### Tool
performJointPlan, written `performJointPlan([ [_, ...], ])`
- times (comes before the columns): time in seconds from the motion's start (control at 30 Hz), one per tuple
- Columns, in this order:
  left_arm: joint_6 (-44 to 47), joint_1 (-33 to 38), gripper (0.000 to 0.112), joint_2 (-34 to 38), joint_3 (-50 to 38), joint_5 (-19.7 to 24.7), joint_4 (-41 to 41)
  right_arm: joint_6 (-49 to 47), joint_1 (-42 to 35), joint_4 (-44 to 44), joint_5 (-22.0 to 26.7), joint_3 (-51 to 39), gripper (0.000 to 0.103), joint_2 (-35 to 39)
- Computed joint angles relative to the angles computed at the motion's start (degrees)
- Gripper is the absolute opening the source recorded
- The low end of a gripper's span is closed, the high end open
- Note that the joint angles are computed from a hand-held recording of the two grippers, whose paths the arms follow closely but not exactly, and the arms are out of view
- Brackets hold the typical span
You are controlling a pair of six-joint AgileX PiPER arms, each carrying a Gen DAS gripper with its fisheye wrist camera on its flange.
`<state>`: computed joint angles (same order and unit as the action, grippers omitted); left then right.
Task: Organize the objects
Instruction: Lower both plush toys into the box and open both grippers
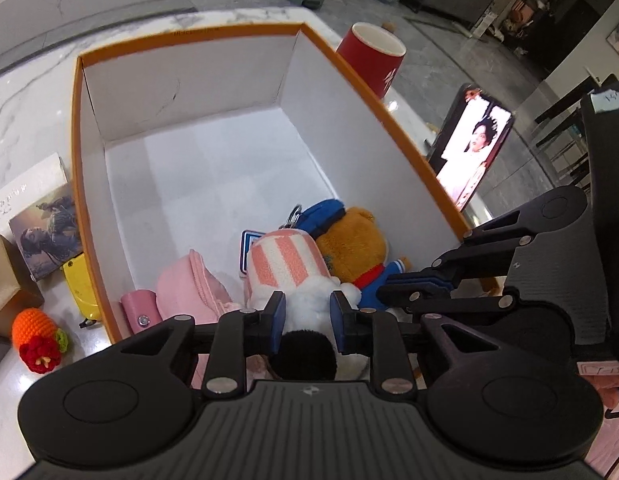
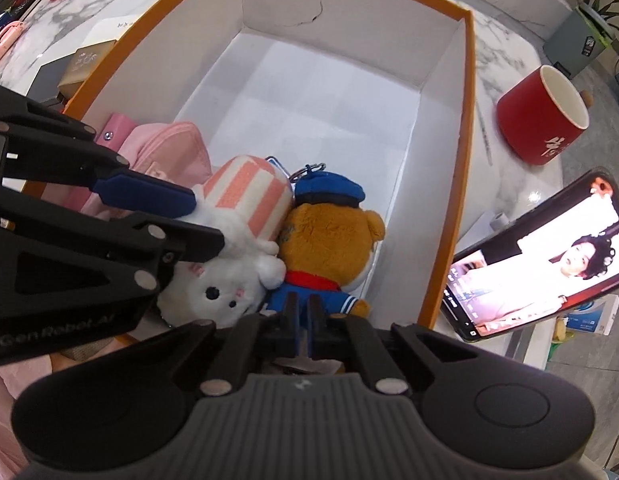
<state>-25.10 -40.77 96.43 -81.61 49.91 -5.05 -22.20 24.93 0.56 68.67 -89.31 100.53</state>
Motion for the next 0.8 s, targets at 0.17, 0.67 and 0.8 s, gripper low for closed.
performJointPlan([
  [0.17, -3.63, -1.97, 0.028, -7.08, 5.96, -5.95, 3.74, 2.28, 1.92, -2.17, -5.07, 5.59, 0.004, -5.54],
  [0.67, -34.6, -15.58, 0.047, -30.97, 18.41, 1.56, 42.76, 1.44, 5.39, 14.88, -23.75, 20.77, 0.075, -25.65],
  [0.8, -37.0, -17.75, 0.06, -37.46, 20.54, 10.08, 48.16, 4.41, 8.3, 18.46, -29.76, 23.49, 0.097, -27.83],
])
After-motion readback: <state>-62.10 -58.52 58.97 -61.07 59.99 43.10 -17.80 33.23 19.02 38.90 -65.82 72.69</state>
